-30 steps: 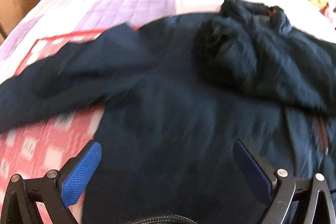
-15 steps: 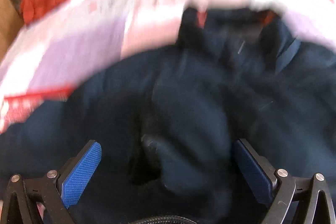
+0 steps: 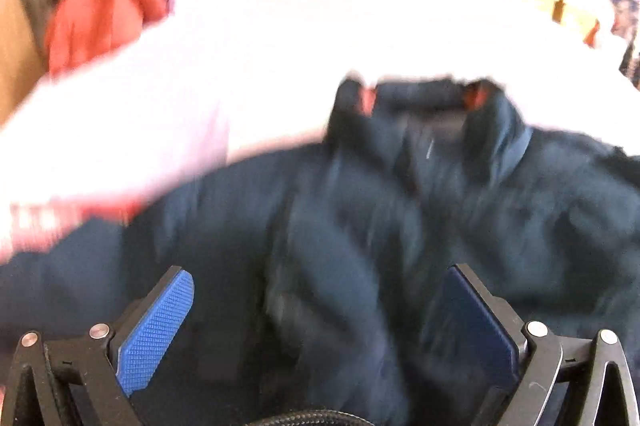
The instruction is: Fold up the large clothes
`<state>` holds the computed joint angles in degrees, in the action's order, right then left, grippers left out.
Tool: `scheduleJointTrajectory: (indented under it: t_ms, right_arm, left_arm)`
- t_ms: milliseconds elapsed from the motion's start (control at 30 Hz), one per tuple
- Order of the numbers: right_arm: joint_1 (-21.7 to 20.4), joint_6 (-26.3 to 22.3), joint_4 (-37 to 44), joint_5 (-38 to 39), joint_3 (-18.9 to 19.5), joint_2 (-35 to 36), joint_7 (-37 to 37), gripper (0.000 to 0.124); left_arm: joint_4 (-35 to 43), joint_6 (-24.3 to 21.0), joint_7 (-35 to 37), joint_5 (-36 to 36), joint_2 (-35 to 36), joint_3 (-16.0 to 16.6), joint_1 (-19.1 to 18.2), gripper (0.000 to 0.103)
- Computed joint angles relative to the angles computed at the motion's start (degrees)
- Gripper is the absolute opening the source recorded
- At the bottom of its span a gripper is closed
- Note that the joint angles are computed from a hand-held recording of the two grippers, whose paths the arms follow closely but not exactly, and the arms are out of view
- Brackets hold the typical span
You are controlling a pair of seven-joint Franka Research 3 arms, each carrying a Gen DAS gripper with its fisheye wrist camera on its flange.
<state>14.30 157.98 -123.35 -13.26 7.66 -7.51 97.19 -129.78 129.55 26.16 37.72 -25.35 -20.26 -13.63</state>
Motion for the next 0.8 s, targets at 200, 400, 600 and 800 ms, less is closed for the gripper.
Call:
scheduleJointTrajectory:
  t_ms: [200,400,600,800]
  right_arm:
    - [0.9,-7.4,7.1,0.5,-2.4,8.6,1.9,0.078]
    - [0.5,-0.1,3.5,4.3,-4.4,8.6,-8.2,0.076]
    - [0.6,-1.8,-1.5,-11.3,-2.3,0.9,8.1,0.077]
    - [-4.5,-1.9,-12.0,-6.0,-1.0,-7.5,10.0,0.078]
  left_arm:
    - [3.7,-5.2,9.7,-11.0,9.6,5.1,-0.6,0.103]
    - [-2.4,0.7,6.3,-15.6,4.5,4.9,-0.8,0.103]
    - [-0.6,-1.3,5.0,-8.0,3.4,2.2,1.1,0.103]
    - [1.3,-3.9,11.8,-13.8,6.9,5.8,-0.3,0.103]
